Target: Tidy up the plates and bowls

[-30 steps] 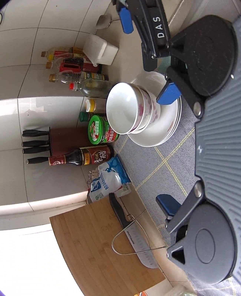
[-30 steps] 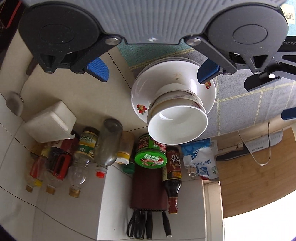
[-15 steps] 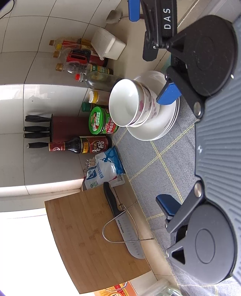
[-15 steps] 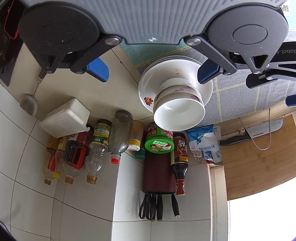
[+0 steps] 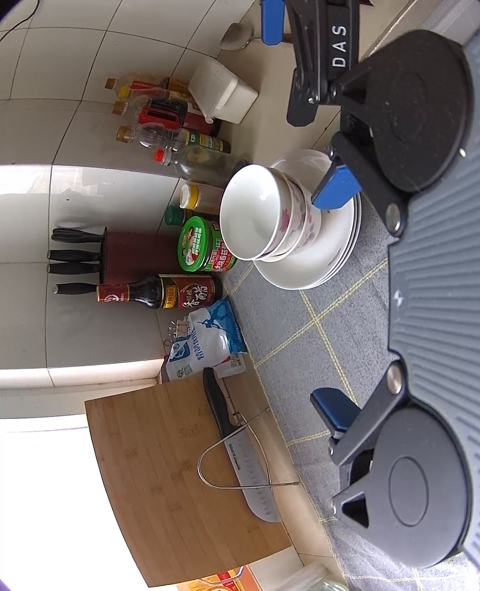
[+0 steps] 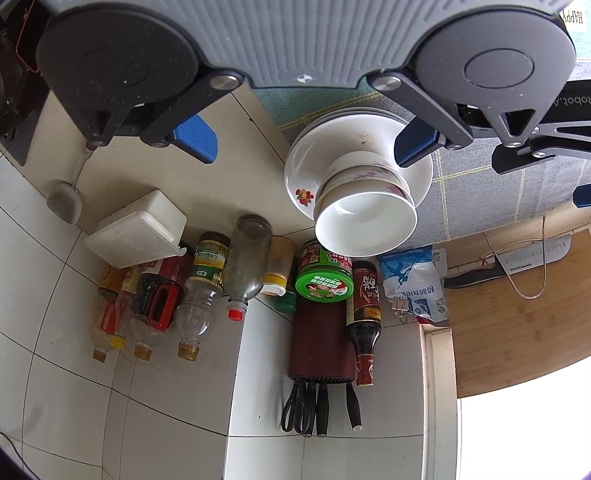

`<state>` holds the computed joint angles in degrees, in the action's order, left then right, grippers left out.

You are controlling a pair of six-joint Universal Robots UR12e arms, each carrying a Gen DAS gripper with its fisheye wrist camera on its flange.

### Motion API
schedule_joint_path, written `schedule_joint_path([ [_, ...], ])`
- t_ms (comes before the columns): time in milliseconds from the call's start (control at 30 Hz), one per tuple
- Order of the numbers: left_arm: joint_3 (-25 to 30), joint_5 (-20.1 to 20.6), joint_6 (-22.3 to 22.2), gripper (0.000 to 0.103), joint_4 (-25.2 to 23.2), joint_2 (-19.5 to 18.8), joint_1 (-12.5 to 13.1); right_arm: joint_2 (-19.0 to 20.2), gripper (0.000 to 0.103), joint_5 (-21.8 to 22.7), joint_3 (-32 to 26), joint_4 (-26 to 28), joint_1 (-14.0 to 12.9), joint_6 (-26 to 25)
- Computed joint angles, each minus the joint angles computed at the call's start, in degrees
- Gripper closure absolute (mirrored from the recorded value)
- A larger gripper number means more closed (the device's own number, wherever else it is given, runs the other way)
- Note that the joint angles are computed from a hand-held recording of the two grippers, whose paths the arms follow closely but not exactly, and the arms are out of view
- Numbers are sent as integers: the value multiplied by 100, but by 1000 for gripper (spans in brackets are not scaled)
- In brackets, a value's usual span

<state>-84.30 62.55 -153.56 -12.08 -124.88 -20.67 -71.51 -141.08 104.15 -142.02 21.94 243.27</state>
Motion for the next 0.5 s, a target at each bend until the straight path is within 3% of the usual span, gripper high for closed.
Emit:
schedule_joint_path([
  [500, -22, -10, -63, 1, 73, 14, 8, -10, 0, -92, 1, -3, 17, -25],
])
